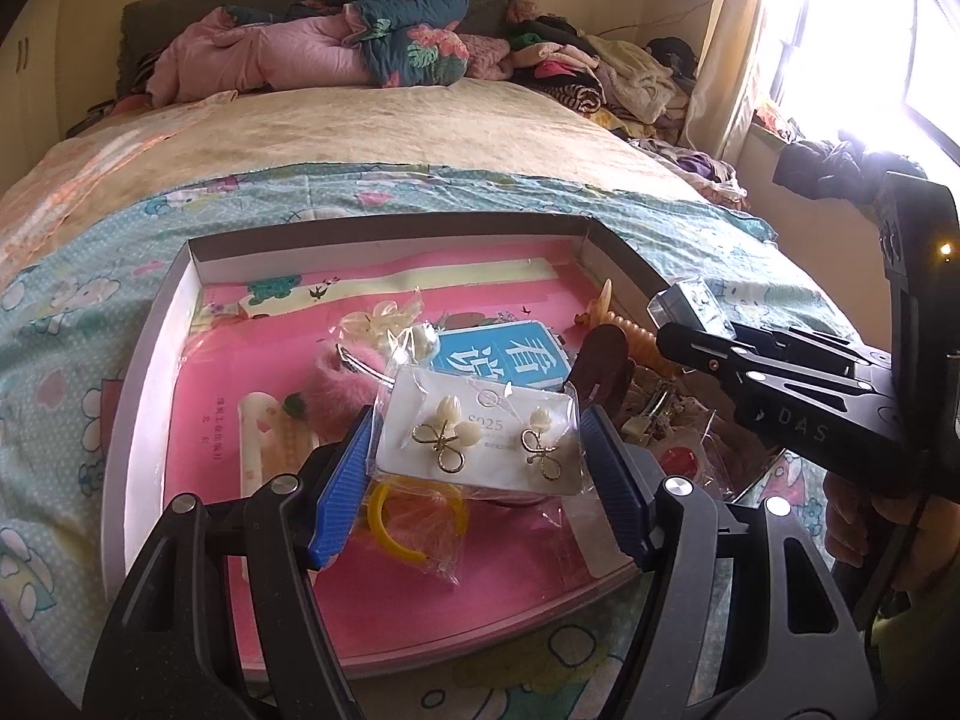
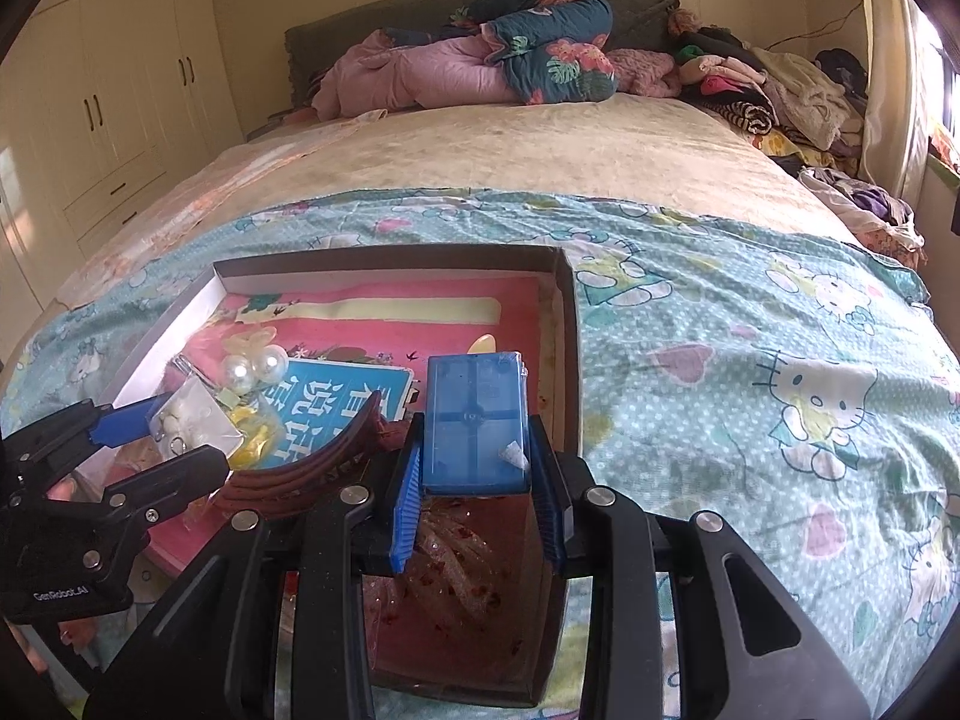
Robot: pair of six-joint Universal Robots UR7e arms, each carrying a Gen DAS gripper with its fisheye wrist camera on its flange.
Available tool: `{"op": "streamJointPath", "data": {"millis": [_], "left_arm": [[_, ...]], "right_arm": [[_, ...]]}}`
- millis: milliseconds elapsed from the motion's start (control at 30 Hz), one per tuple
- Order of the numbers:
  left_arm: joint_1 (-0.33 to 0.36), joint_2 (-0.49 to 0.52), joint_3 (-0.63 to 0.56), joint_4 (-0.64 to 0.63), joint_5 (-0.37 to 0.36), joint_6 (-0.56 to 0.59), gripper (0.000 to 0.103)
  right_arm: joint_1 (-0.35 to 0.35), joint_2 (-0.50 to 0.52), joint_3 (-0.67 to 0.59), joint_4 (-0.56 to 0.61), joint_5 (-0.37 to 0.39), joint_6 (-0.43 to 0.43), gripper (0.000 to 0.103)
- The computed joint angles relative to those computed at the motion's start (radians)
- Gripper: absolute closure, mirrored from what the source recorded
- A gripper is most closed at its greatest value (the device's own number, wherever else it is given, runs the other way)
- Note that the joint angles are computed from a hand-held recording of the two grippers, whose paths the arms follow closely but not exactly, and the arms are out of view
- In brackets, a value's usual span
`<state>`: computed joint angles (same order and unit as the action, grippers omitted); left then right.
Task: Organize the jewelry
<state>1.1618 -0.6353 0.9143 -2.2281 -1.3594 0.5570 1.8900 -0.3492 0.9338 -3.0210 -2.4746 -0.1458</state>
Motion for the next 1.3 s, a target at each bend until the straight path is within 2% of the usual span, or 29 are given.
{"op": "streamJointPath", "data": {"millis": [433,633,900,1033,1200,1300], "left_arm": [[0.001,0.004,-0.001,0.002,0.005,-0.003,0.044],[0.002,0.002,0.001,0.0,0.009,-0.001,0.044],[0.002,-0.027,0.04,-0.03,0.019,-0.005,0.036],[-0.001,-0.052,0.069,-0.049,0.019,-0.01,0.029],[-0.006,-0.099,0.132,-0.108,0.021,0.002,0.02],[-0.006,-0.137,0.186,-0.147,0.022,0.008,0.014]], "right_arm": [[-0.004,-0.013,0.038,0.003,0.023,0.035,0.072],[0.004,-0.023,0.063,-0.018,0.03,0.033,0.062],[0.023,-0.054,0.132,-0.082,0.017,0.035,0.056],[0.037,-0.07,0.168,-0.118,0.007,0.029,0.053],[0.06,-0.085,0.214,-0.186,-0.004,0.015,0.045],[0.082,-0.082,0.24,-0.264,-0.015,-0.026,0.039]]}}
